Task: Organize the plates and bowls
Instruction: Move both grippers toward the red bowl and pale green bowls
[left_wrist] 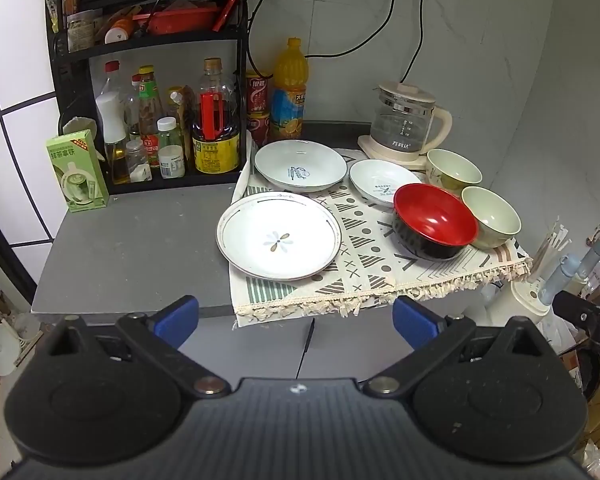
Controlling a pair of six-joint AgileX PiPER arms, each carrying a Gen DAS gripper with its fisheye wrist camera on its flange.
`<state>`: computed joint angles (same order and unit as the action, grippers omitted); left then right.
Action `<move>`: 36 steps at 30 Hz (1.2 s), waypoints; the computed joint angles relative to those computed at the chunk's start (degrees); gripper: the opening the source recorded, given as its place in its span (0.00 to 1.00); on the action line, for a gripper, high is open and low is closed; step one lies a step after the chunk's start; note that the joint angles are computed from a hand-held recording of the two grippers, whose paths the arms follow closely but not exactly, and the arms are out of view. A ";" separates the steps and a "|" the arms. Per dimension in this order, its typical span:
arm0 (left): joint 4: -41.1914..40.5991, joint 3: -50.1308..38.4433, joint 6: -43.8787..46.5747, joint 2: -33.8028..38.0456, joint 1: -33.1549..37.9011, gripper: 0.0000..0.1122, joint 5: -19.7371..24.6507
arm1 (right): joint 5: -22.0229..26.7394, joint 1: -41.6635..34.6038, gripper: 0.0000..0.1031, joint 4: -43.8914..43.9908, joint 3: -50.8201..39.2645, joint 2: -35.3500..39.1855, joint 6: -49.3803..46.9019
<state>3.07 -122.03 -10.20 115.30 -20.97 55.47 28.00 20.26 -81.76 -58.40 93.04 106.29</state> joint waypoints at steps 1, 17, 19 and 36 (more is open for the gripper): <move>0.06 0.00 0.02 -0.03 -0.05 0.91 0.03 | -0.23 -0.14 1.00 -0.23 0.16 -0.06 0.17; 1.23 2.67 -0.77 -1.83 -1.96 0.91 -1.54 | 1.24 -0.73 1.00 -0.90 2.02 -1.87 0.44; 1.58 3.12 -1.09 -2.00 -2.23 0.91 -1.79 | 0.96 -0.82 1.00 -0.80 2.19 -1.92 0.09; 1.54 -3.79 -1.16 2.07 -3.27 0.91 1.39 | -0.92 -1.97 1.00 -1.67 3.05 -2.36 0.58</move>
